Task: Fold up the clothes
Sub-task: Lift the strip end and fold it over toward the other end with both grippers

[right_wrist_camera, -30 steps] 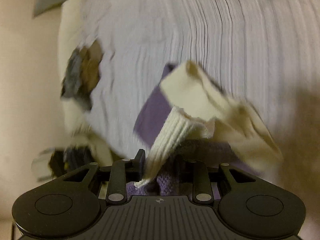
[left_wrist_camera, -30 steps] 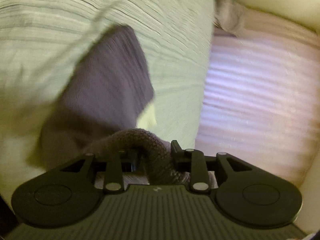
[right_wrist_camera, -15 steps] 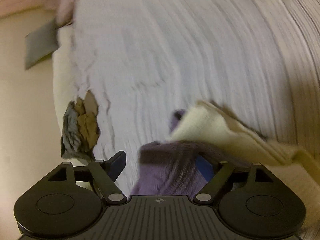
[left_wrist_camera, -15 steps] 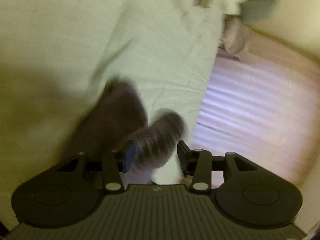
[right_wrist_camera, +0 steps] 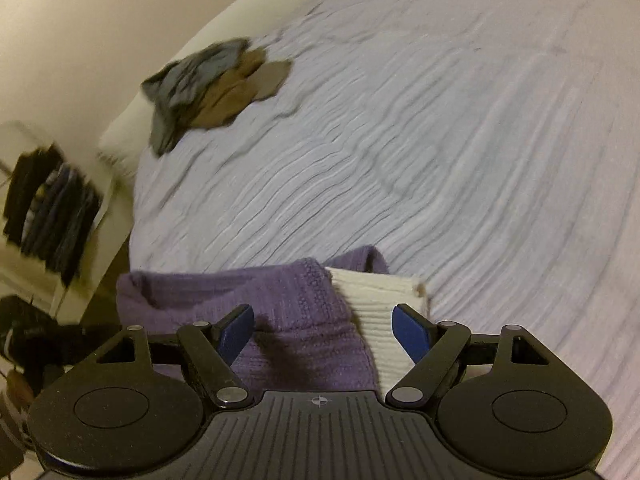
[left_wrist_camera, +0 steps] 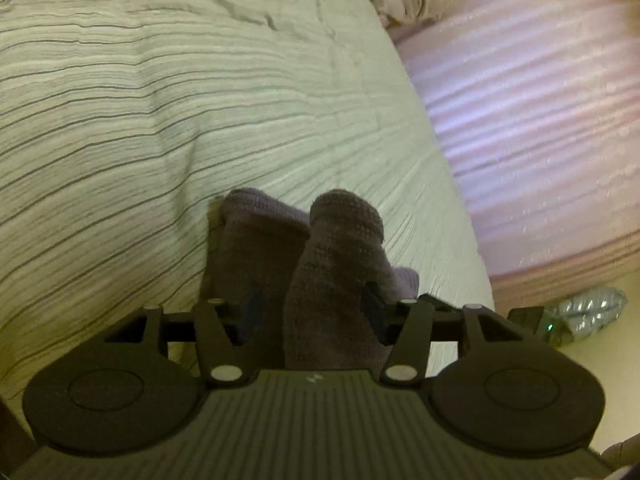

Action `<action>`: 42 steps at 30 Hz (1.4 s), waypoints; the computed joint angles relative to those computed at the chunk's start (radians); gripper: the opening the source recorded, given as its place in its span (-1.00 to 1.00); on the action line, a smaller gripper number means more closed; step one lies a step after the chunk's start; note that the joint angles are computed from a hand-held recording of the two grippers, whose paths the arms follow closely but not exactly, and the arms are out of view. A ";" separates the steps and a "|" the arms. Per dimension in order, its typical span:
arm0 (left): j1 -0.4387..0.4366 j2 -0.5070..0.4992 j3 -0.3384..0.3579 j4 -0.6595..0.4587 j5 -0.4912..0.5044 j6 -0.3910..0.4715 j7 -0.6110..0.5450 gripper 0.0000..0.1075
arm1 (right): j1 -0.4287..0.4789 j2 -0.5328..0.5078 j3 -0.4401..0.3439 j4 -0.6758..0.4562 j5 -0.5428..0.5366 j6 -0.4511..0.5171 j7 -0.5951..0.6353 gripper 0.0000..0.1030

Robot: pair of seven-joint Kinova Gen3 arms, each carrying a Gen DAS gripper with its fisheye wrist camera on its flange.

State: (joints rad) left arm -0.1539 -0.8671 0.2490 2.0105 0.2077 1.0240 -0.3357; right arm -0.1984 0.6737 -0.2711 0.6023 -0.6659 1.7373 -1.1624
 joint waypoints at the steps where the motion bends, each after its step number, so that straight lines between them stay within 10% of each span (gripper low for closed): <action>1: -0.012 0.000 0.012 0.011 0.000 -0.017 0.005 -0.06 | 0.003 0.009 -0.003 0.003 -0.014 0.006 0.013 0.55; 3: -0.026 0.005 0.032 0.035 -0.001 -0.058 0.009 -0.12 | -0.006 0.036 -0.017 -0.003 -0.025 0.012 0.004 0.37; 4: -0.030 0.004 0.034 0.041 0.000 -0.069 0.014 -0.35 | -0.012 0.046 -0.024 -0.001 -0.029 0.009 -0.001 -0.37; 5: -0.036 0.004 0.033 0.054 0.004 -0.088 0.023 -0.74 | -0.027 0.045 -0.013 0.010 -0.027 -0.012 -0.020 -0.51; 8: -0.105 -0.026 0.064 0.061 -0.003 -0.098 0.087 -0.84 | -0.004 0.043 -0.021 0.015 -0.060 -0.048 -0.055 -0.68; 20: -0.197 -0.044 0.092 0.158 0.029 -0.138 0.275 -0.84 | -0.137 -0.139 0.066 0.312 0.153 -0.398 -0.114 -0.72; 26: -0.098 0.049 0.032 0.104 -0.051 -0.156 0.164 -0.42 | -0.119 -0.103 0.041 0.237 0.154 -0.337 -0.132 -0.71; 31: -0.092 0.082 0.040 0.096 -0.081 -0.175 0.133 -0.76 | -0.099 -0.095 0.030 0.187 0.138 -0.300 -0.115 -0.71; 39: -0.154 0.087 0.134 0.099 -0.107 -0.098 0.204 -0.74 | -0.186 -0.169 0.064 0.330 0.271 -0.413 -0.024 -0.71; 42: -0.165 0.116 0.161 0.062 -0.128 -0.061 0.215 -0.73 | -0.187 -0.128 0.063 0.236 0.283 -0.331 -0.094 -0.31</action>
State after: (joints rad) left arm -0.3188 -0.7506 0.4100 2.0725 0.0792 0.9630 -0.1205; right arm -0.3850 0.5458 -0.2083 0.8380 -0.3833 1.4065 -1.2565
